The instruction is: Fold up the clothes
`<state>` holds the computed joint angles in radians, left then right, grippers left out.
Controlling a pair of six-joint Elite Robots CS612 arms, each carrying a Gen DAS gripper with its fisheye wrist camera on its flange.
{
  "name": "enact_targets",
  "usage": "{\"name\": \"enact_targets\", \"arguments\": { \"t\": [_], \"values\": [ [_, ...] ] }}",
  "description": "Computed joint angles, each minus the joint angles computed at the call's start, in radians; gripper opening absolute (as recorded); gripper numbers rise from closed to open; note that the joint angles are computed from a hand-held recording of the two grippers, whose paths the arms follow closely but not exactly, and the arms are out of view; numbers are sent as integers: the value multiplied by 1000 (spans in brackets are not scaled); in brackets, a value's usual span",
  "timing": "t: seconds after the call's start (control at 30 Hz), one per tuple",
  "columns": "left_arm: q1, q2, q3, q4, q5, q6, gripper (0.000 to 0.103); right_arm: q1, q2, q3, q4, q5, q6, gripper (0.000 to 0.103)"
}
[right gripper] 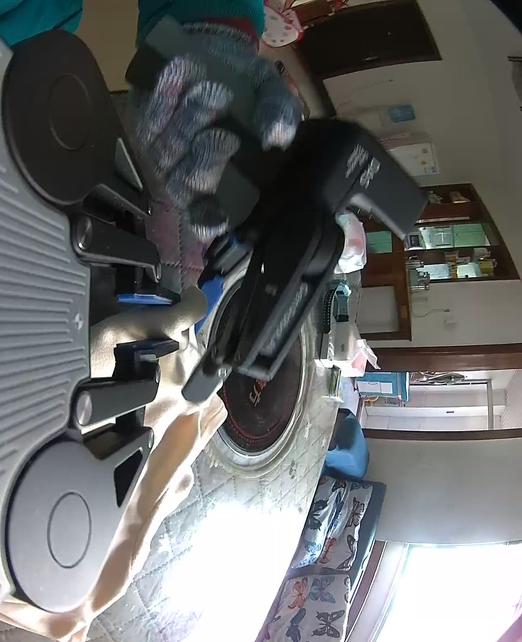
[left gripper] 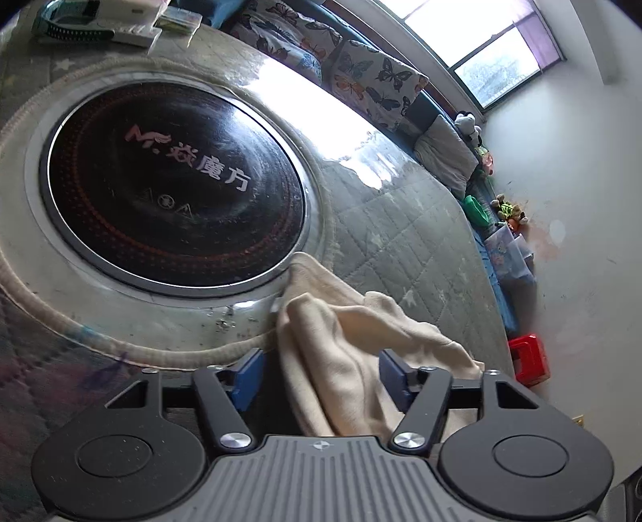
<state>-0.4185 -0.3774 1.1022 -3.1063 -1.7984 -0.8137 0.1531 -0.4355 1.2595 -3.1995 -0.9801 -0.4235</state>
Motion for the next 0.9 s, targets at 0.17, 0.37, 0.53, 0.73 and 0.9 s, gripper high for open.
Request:
{"name": "enact_targets", "arguments": {
  "t": [0.17,0.37,0.53,0.73,0.9],
  "values": [
    [3,16,-12,-9,-34,-67,19,-8,-9,23,3,23,-11,16],
    [-1,11,-6,-8,-15,-41,17,-24,-17,52,-36,28,54,21],
    [-6,7,-2,-5,8,-18,17,-53,-31,99,-155,-62,188,24],
    [-11,1,8,-5,30,11,17,-77,-24,106,-219,-318,365,28],
    [-15,-3,9,10,48,35,17,-94,11,64,-203,-405,474,35]
  ]
}}
